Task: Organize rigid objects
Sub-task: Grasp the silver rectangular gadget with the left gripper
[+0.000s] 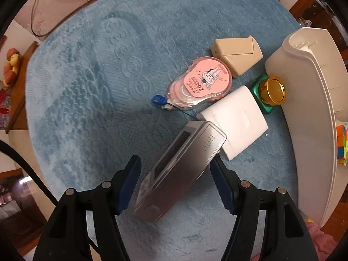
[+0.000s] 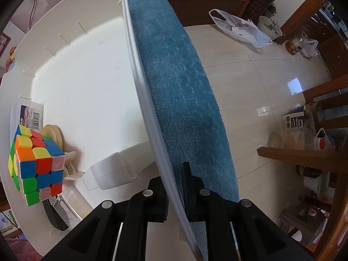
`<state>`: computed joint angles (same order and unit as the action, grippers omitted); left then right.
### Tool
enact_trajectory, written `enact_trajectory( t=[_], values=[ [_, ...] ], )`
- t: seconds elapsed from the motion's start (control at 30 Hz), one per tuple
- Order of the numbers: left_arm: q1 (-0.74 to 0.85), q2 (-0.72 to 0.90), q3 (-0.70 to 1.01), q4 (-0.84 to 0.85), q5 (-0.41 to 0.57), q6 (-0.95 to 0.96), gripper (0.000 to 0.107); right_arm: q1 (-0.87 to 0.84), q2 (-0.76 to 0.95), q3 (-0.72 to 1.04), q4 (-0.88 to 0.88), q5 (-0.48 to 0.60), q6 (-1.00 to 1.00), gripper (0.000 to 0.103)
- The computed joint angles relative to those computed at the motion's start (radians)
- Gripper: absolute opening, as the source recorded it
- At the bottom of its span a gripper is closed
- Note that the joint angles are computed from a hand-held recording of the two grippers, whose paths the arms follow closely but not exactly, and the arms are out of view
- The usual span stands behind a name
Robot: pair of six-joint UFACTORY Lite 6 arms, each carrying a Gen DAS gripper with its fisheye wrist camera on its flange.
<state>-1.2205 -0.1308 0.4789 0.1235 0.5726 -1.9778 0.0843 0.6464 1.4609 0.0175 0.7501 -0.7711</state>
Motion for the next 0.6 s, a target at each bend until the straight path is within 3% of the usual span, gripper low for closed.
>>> enact_trajectory(
  t=[0.23, 0.37, 0.6],
  values=[
    [-0.004, 0.072, -0.001, -0.039, -0.053, 0.050, 0.047, 0.000, 0.001, 0.003, -0.001, 0.002, 0.000, 0.011],
    [-0.027, 0.085, -0.008, 0.006, -0.091, -0.041, 0.044, -0.001, 0.002, 0.002, -0.003, 0.003, -0.007, 0.011],
    [-0.124, 0.080, 0.007, 0.004, -0.044, -0.149, 0.032, 0.003, 0.007, 0.009, -0.008, 0.012, -0.011, 0.011]
  ],
)
